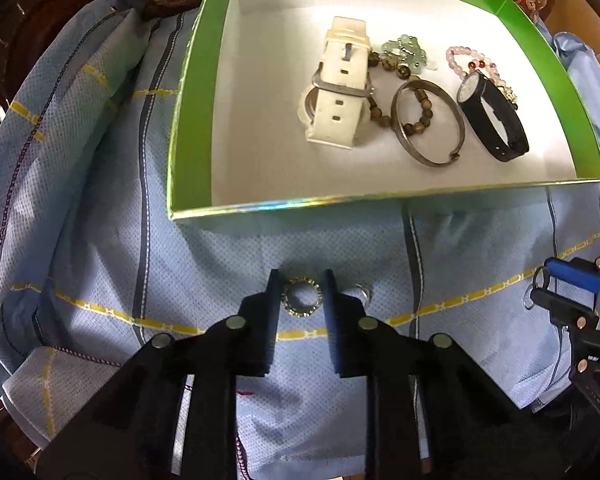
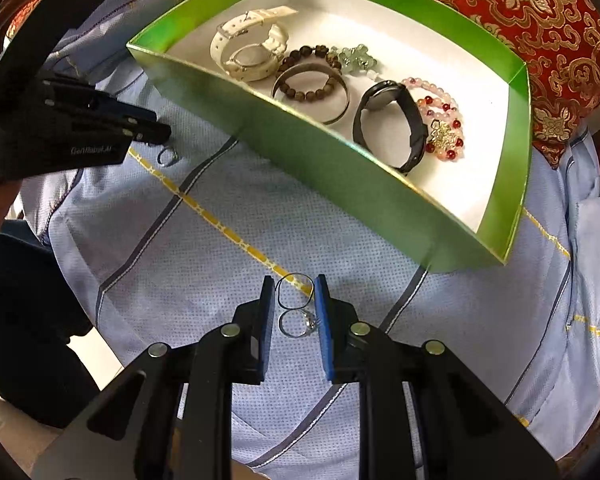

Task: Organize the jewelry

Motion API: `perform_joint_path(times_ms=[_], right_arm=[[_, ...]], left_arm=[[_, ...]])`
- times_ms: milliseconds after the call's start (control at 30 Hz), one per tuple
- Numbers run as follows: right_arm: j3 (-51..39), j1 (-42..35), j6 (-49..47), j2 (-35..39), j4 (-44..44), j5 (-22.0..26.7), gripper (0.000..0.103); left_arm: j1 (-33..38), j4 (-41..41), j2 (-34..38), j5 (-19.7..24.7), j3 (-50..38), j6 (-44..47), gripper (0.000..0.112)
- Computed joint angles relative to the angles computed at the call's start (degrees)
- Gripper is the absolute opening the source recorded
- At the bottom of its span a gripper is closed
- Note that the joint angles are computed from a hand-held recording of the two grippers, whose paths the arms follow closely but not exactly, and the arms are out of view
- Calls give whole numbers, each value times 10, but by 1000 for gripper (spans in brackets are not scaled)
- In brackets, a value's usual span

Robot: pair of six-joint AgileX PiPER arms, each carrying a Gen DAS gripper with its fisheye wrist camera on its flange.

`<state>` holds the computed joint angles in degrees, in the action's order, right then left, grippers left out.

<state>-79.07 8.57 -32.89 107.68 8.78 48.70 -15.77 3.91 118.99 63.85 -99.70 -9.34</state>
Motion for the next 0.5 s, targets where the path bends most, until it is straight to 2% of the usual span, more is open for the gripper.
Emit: perform_joint_path(times_ms=[267,500], right_arm=[[-6,-20,-34,-22,52,9,20],[-1,-47,-103,-57,143,13,20]], left_arm=[[-12,12,-65,-45,57,2,21],[-29,19,-114,-84,109,4,21]])
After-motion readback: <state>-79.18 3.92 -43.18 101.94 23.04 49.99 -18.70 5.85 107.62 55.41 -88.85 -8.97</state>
